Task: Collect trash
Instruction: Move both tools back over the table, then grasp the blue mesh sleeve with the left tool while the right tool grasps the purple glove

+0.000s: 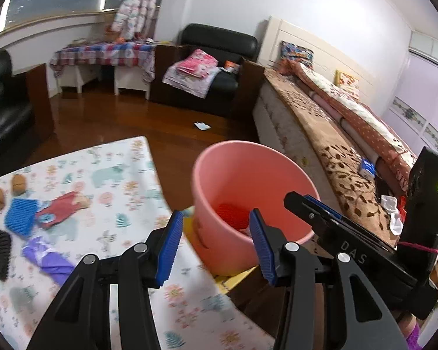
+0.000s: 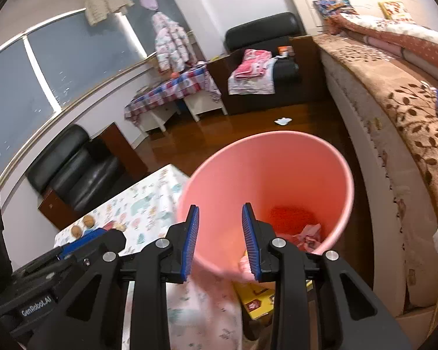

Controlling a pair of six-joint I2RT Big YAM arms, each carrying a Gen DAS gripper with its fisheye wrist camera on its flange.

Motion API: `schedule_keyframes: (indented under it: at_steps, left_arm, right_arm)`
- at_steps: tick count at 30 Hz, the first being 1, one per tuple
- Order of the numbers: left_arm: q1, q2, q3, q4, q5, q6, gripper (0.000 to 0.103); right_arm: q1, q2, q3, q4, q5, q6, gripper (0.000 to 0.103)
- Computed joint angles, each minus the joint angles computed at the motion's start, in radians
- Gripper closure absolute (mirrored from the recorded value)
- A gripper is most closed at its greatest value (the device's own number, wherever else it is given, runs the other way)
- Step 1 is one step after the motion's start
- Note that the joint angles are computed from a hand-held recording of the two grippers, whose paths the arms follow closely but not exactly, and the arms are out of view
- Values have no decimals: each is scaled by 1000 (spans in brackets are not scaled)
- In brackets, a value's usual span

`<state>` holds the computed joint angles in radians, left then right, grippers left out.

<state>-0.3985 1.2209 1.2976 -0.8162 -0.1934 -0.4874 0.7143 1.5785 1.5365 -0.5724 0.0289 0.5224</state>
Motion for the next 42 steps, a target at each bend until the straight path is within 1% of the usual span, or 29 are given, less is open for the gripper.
schedule_keyframes:
  at_steps: [6,10,12,16,20,24,27,29,32,34,38,39,42]
  left_arm:
    - [23,-103,-82,-29,-70,-34,56]
    - [50,-162,-131,-47,-87,-62,56]
    - [67,-192,-151,-60,-115,-73,56]
    - [99,-241,-181,-63,-146,-68,56]
    - [153,-290,-212,-73,-137,-73,56]
    - [241,-345,-249,-81,-103,-79,56]
    - [341,-378,-272,-88,-47,-89,56]
    - [422,-389,-285,-94,14,-107,56]
    - [539,-386,-295,-99,131,-148,57]
    - [602,-369,-295,-98,218,-177,57]
    - [669,-299,-274,-83,356,-232,57]
    - [682,-273,-266,-77,389,-258,57]
    - [686,-218,-259,-49,427,-320,57]
  right_arm:
    - [56,13,23,-11,-16,-37,72]
    - [94,30,42,-27,-28,-57,72]
    - [109,45,60,-41,-37,-59,72]
    - [134,71,92,-59,-61,-64,72]
    - [161,97,117,-57,-90,-83,72]
    - [182,133,161,-75,-140,-120,72]
    - [202,179,218,-115,-179,-172,72]
    - [212,210,259,-149,-203,-200,72]
    - [229,260,327,-206,-213,-244,72]
    - [238,288,362,-224,-214,-255,72]
    - [236,362,461,-274,-234,-256,72]
    - [234,378,482,-287,-243,-255,71]
    - [226,411,516,-310,-288,-239,71]
